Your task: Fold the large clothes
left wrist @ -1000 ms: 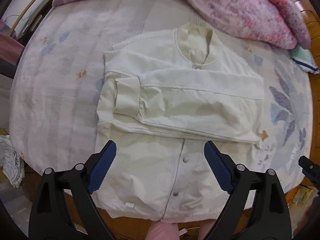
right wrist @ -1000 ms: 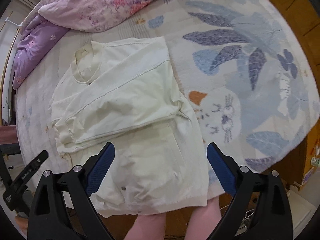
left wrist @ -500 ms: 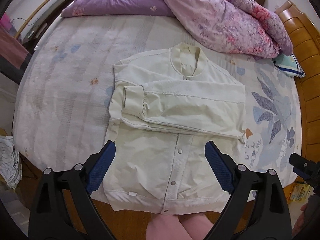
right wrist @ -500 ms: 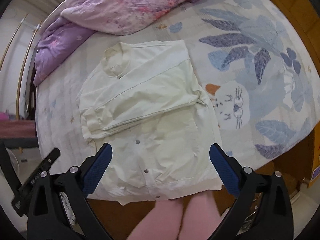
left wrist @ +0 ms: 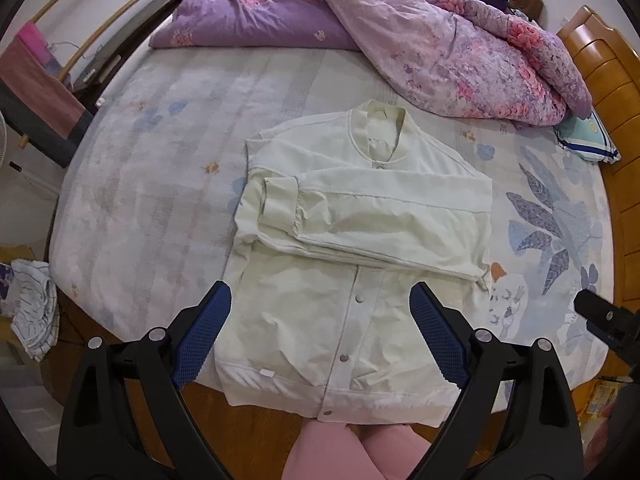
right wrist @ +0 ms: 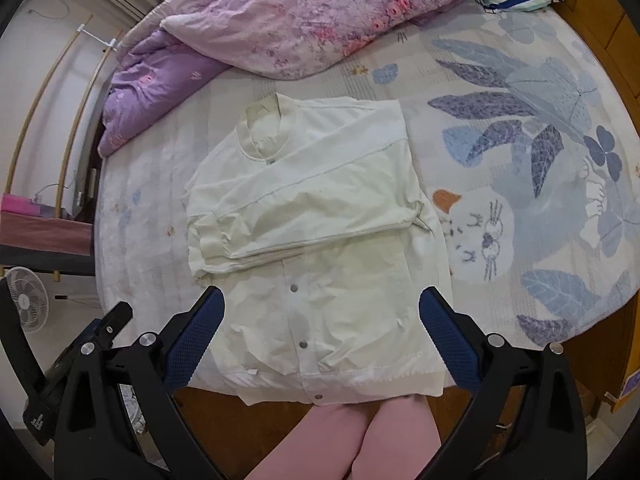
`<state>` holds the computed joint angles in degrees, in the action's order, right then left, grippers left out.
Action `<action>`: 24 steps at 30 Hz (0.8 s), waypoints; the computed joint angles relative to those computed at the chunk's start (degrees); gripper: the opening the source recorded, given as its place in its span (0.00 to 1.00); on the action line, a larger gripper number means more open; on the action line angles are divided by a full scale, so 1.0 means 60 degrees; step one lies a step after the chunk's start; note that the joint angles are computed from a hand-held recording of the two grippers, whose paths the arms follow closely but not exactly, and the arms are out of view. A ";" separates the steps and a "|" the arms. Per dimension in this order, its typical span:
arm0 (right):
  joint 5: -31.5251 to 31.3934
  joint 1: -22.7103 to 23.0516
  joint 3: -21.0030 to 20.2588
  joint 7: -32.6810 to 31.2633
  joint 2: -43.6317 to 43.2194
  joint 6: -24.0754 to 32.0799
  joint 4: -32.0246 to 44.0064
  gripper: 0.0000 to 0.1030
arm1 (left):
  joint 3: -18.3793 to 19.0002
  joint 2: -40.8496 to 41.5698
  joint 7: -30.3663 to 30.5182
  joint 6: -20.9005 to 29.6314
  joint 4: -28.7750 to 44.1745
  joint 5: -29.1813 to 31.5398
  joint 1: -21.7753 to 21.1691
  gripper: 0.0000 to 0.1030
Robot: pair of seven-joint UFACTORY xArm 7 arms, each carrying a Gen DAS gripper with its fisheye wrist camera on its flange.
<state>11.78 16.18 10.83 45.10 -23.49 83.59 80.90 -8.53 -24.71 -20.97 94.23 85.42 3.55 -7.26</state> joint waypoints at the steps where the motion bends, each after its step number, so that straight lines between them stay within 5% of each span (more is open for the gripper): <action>1: -0.0058 -0.0012 -0.0017 -0.0059 0.0041 0.0044 0.0055 0.92 | -0.0024 0.0032 0.0003 0.0038 0.0057 0.0048 0.0003 0.88; 12: -0.1161 -0.0340 -0.0032 -0.0482 0.0867 0.0220 0.0975 0.92 | 0.0432 0.0782 0.0561 0.0101 0.0553 0.0014 0.0152 0.88; 24: -0.1841 -0.0471 -0.0013 0.0214 0.1833 -0.0080 0.1735 0.91 | 0.1370 0.2681 0.2456 -0.0209 0.2104 -0.0487 0.0821 0.88</action>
<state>0.73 13.36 10.75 46.39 -12.49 83.11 91.31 -0.31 -8.63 -6.23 92.98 98.04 0.63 -2.34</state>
